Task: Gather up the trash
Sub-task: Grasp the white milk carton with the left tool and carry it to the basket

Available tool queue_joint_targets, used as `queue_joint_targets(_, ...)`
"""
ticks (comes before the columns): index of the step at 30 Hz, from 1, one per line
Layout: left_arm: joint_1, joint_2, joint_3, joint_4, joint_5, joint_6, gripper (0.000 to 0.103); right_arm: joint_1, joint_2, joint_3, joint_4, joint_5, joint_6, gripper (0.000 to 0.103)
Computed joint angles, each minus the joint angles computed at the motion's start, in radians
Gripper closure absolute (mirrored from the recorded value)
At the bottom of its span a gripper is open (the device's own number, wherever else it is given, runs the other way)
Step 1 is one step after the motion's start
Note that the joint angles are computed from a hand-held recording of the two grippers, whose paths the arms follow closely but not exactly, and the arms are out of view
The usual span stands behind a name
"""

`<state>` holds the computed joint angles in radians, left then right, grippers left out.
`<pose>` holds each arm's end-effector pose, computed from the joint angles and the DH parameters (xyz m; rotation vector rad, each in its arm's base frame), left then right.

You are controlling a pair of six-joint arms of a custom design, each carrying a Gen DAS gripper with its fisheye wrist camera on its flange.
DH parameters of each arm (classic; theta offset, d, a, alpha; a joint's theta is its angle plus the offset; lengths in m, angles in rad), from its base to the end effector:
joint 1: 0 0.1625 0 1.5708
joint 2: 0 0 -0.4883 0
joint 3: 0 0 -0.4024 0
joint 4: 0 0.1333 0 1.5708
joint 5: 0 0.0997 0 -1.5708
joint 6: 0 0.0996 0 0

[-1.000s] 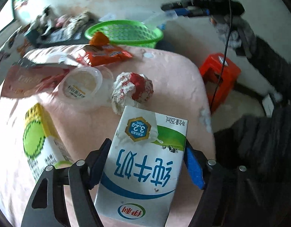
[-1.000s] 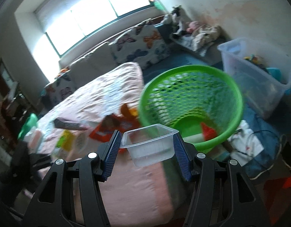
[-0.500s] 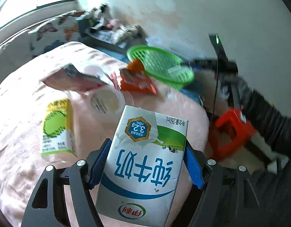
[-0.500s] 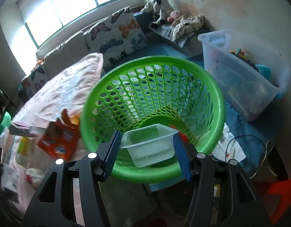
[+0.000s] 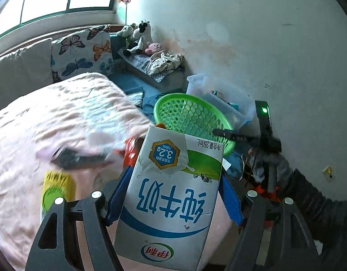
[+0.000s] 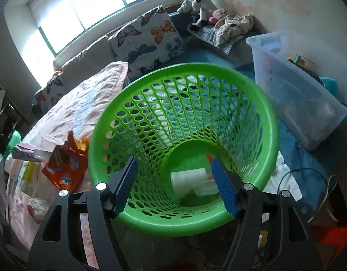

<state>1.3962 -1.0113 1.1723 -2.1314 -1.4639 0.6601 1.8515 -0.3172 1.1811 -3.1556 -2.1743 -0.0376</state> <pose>0.0051 -0.7998 0.4594 1.1451 2.6599 -0.5320 0.3104 -0.7996 0.0130 0.1045 -2.4660 1.0097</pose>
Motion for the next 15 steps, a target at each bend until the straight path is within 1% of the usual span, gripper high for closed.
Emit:
queue_joint_targets(3,-0.024,0.032,-0.023,0.001,0.013,-0.015,0.033,0.005,-0.020,0.034,-0.036,0.012,-0.020,0.034)
queue_joint_targets(7,-0.046,0.092,-0.077,0.029,0.024,-0.049,0.033,0.019,-0.039,0.072,-0.095,-0.015,-0.073,0.032)
queue_joint_targets(11,-0.069,0.150,-0.119,0.047,0.046,-0.070,0.033,0.025,-0.055,0.110,-0.135,-0.018,-0.094,0.030)
queue_joint_targets(13,-0.079,0.180,-0.140,0.060,0.057,-0.081,0.033,0.029,-0.056,0.122,-0.155,-0.038,-0.106,0.029)
queue_joint_targets(15,-0.087,0.202,-0.154,0.066,0.064,-0.082,0.033,0.029,-0.062,0.139,-0.173,-0.039,-0.109,0.029)
